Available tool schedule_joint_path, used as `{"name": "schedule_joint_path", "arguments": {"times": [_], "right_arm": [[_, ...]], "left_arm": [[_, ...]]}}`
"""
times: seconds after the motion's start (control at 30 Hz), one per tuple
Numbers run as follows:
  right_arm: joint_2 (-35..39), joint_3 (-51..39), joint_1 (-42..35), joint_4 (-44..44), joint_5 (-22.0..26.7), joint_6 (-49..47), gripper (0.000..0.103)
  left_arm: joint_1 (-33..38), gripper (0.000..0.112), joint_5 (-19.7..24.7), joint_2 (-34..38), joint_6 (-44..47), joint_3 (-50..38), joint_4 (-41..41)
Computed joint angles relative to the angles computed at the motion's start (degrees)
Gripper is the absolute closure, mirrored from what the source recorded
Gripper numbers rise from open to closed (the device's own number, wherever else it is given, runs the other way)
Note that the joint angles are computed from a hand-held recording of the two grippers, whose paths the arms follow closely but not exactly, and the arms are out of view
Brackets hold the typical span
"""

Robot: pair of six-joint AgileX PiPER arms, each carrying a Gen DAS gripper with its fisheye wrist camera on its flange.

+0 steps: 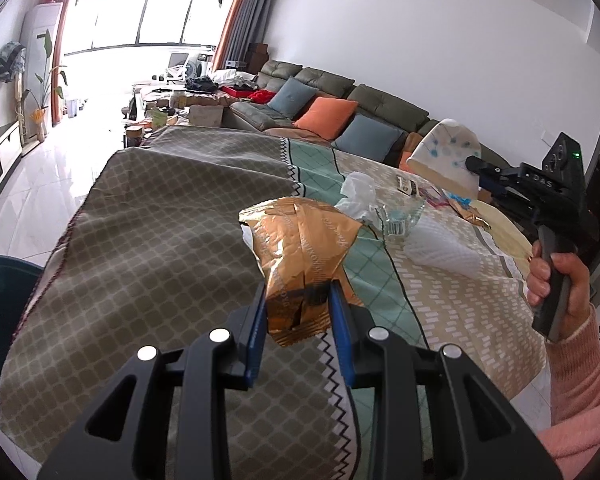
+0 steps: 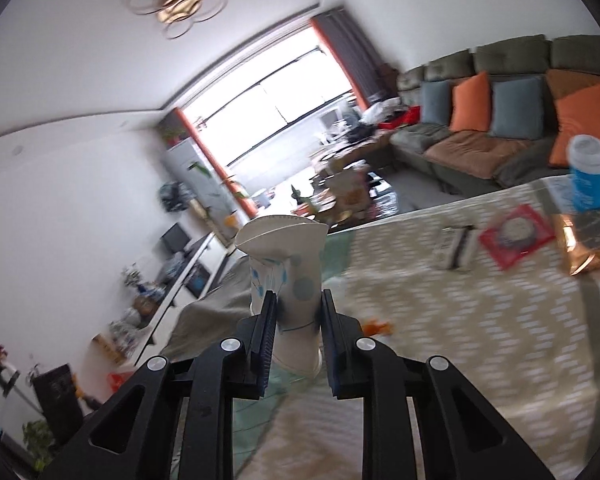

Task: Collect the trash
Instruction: 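Carry the gold chip bag and paper cup over the teal bin with both tools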

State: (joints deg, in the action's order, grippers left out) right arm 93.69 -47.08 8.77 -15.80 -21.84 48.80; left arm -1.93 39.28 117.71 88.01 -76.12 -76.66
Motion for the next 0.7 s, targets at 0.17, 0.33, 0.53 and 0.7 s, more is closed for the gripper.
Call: {"name": "schedule_joint_path", "arguments": {"times": [0.17, 0.33, 0.53, 0.7], "right_arm": [[2.6, -2.6, 3.0, -6.9, -1.5, 6.3, 0.081], [6.5, -7.4, 6.6, -11.0, -0.3, 9.9, 0.081], [11.6, -13.8, 9.0, -19.8, 0.2, 18.1, 0.081], [15.1, -19.3, 11.2, -27.0, 1.7, 24.9, 0.081]], "left_arm": [[1.2, 0.082, -0.4, -1.3, 1.3, 1.4, -1.3], [3.3, 0.082, -0.2, -2.2, 2.7, 2.7, -2.8], [6.1, 0.082, -0.1, -2.7, 2.9, 3.4, -3.4], [8.7, 0.082, 0.0, -3.2, 3.4, 4.3, -4.2]]}}
